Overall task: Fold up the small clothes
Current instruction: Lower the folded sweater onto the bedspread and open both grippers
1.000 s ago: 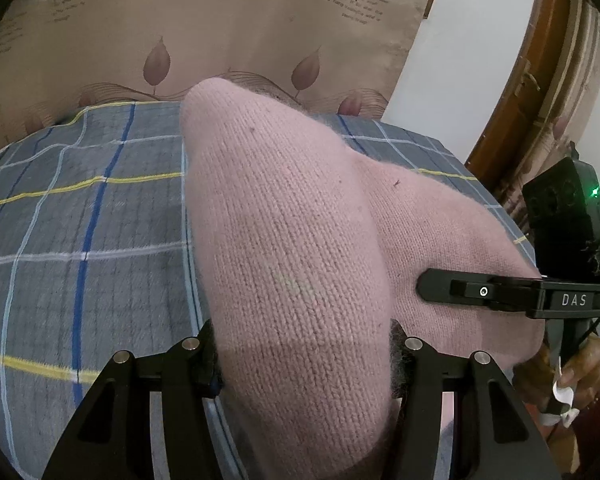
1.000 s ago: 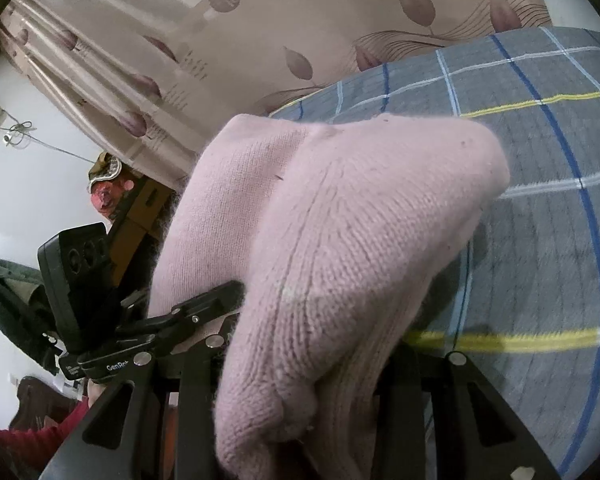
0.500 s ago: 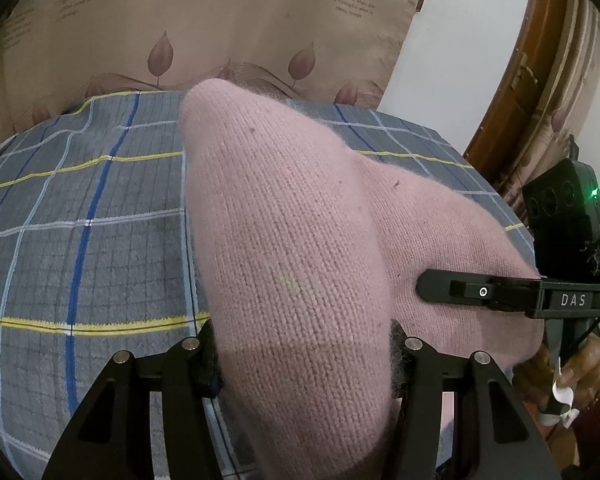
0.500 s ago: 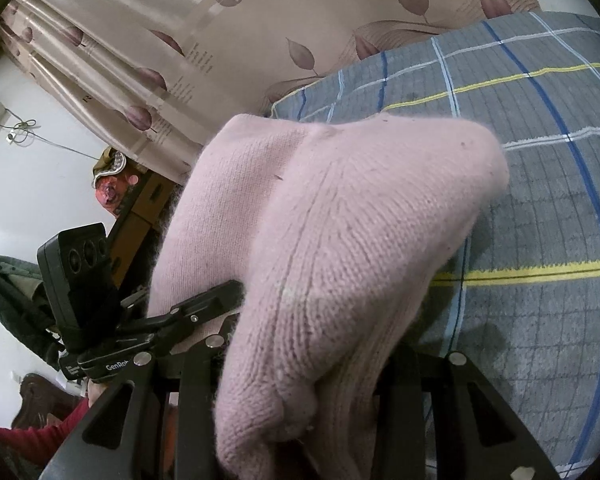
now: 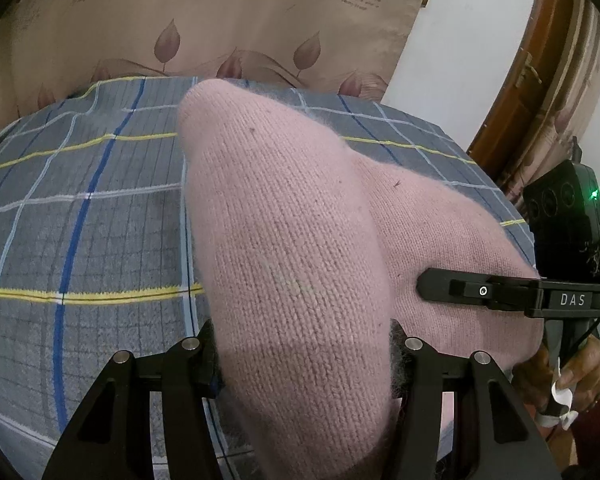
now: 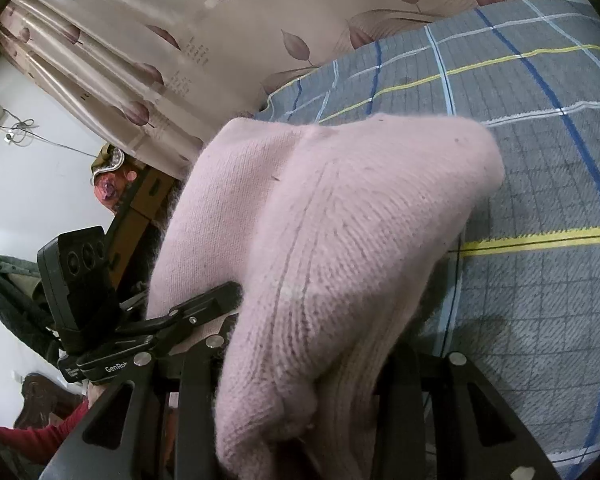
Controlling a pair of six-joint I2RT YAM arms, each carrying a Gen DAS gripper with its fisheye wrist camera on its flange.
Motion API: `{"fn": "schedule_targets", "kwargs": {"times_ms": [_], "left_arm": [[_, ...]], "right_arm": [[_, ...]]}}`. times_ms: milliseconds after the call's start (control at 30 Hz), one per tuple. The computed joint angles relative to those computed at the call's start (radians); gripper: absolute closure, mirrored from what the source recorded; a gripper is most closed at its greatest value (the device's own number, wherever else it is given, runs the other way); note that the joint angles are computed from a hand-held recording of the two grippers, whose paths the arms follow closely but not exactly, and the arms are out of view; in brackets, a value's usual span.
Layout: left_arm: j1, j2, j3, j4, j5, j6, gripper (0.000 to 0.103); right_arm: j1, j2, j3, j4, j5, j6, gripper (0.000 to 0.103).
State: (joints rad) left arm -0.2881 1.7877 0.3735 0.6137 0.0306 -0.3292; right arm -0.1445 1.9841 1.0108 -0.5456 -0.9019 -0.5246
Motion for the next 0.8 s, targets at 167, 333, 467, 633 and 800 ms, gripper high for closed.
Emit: {"fn": "schedule_targets", "kwargs": {"times_ms": [167, 333, 467, 633, 800], "left_arm": [[0.0, 0.041, -0.003, 0.044, 0.001, -0.006, 0.046], [0.003, 0.098, -0.022, 0.133, -0.014, -0.029, 0.035], [-0.034, 0.116, -0.049, 0.198, -0.108, -0.037, 0.018], [-0.112, 0.114, -0.097, 0.269, -0.284, -0.035, 0.009], [-0.229, 0.062, -0.152, 0.285, -0.532, -0.083, 0.007]], "right_arm": [[0.0, 0.006, -0.014, 0.027, 0.009, 0.001, 0.069], [-0.005, 0.01, -0.045, 0.079, 0.025, -0.003, 0.067], [-0.018, 0.017, -0.061, 0.104, 0.022, -0.006, 0.062], [-0.034, -0.108, -0.208, 0.273, 0.06, 0.036, 0.054], [-0.069, -0.387, -0.454, 0.495, 0.132, 0.084, 0.045]]}}
